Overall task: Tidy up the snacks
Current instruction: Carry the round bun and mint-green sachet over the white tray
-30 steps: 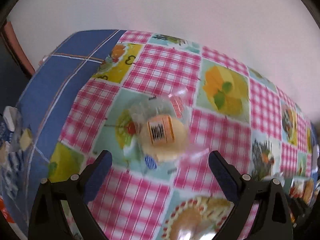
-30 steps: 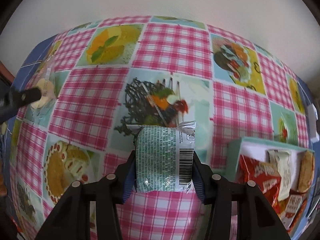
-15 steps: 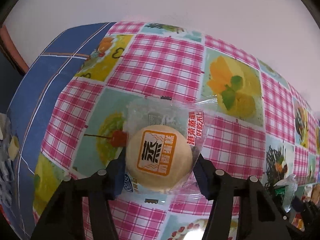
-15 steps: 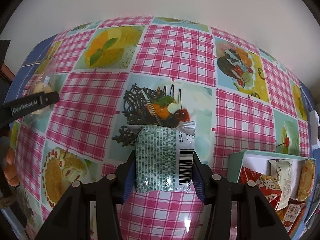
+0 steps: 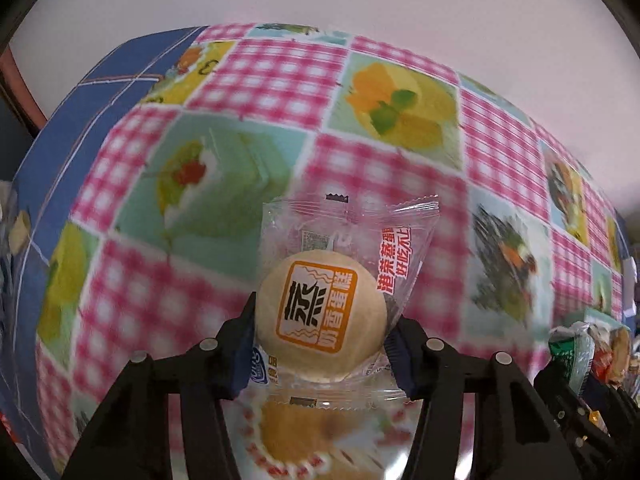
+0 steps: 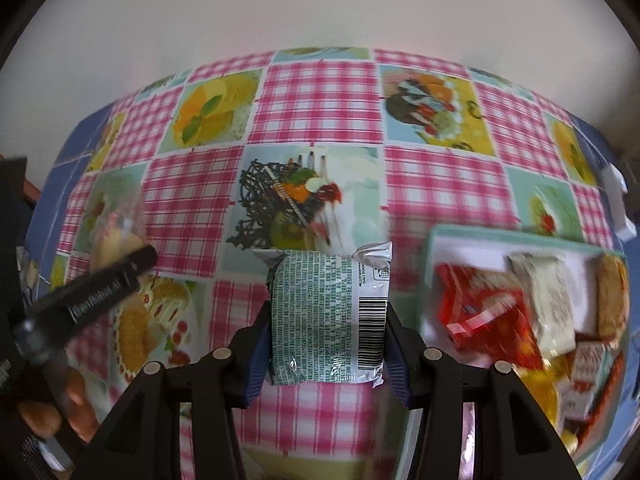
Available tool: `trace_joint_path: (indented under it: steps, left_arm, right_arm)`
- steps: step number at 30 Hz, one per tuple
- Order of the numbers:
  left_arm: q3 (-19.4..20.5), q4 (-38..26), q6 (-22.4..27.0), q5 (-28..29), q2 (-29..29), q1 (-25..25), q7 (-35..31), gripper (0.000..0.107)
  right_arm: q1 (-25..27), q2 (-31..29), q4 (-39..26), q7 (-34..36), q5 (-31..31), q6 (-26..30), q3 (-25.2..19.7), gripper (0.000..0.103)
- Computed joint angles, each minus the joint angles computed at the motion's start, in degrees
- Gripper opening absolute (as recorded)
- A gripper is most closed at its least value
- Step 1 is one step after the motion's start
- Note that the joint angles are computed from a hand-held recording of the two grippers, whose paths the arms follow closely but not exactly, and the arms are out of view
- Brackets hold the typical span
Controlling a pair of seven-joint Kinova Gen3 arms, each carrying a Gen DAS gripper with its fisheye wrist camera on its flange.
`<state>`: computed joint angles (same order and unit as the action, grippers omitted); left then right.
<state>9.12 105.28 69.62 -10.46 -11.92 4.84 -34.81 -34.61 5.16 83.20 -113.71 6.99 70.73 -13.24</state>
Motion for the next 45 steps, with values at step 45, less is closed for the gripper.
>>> trace_joint_path:
  steps: [45]
  left_arm:
    - [13.1, -28.1, 16.7, -14.5, 16.2, 33.0, 27.0, 0.058]
  right_arm:
    - [23.7, -20.1, 10.2, 7.8, -10.5, 3.7, 9.6, 0.053]
